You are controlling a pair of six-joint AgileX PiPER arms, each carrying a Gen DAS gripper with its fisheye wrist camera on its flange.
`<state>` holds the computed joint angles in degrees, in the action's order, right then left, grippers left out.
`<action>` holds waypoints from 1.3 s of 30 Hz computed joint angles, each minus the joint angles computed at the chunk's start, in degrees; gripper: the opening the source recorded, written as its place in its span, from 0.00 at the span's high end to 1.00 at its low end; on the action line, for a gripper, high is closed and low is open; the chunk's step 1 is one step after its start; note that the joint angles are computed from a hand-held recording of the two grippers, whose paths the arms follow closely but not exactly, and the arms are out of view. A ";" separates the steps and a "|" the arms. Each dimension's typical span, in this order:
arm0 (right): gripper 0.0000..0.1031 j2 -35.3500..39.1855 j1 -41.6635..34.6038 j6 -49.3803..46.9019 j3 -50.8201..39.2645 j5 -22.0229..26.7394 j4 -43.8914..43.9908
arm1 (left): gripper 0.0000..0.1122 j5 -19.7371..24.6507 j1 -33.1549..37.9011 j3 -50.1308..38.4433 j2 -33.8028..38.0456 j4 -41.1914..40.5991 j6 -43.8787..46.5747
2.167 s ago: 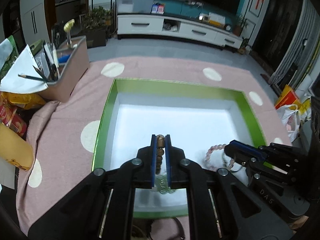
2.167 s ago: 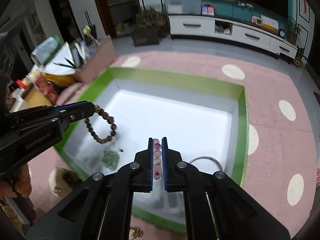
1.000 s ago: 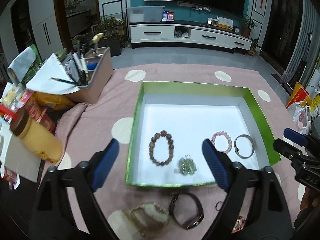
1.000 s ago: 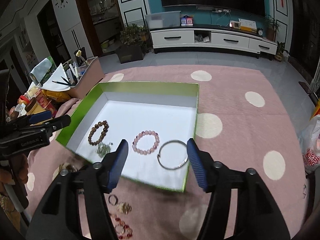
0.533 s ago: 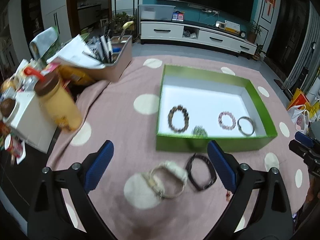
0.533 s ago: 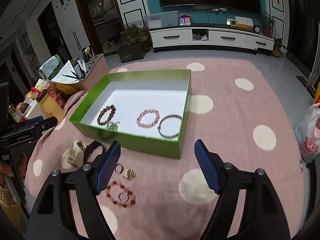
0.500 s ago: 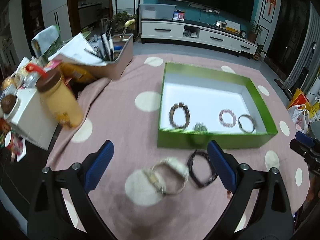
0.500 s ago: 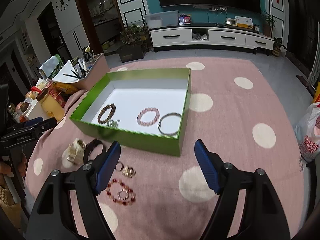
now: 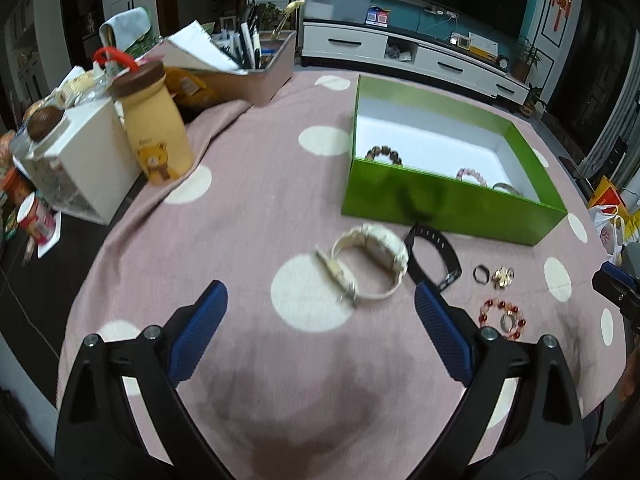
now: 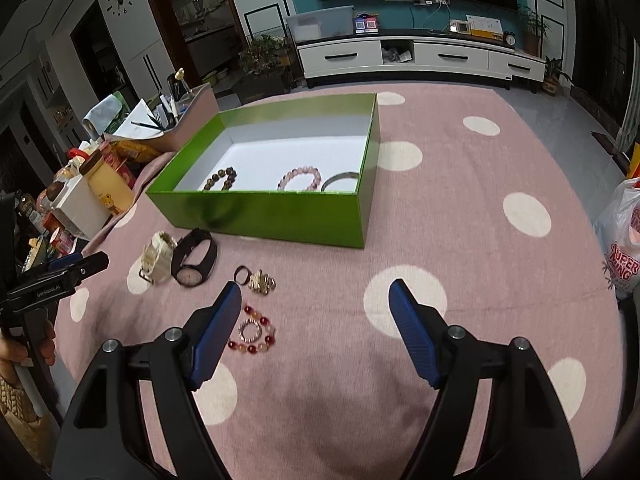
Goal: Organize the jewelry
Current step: 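Move both tools back toward the remaining watches and brooch, then grasp the white watch with the left tool while the right tool grasps the gold brooch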
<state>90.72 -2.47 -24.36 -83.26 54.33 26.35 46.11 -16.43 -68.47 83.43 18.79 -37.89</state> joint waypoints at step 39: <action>0.43 8.25 9.99 -4.03 1.23 -6.50 -1.92 | 0.62 -8.49 1.47 -3.67 11.39 -19.72 30.93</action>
<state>98.97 7.53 -28.39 -82.04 47.83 24.43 37.62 -14.96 -72.14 94.82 -0.92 -6.95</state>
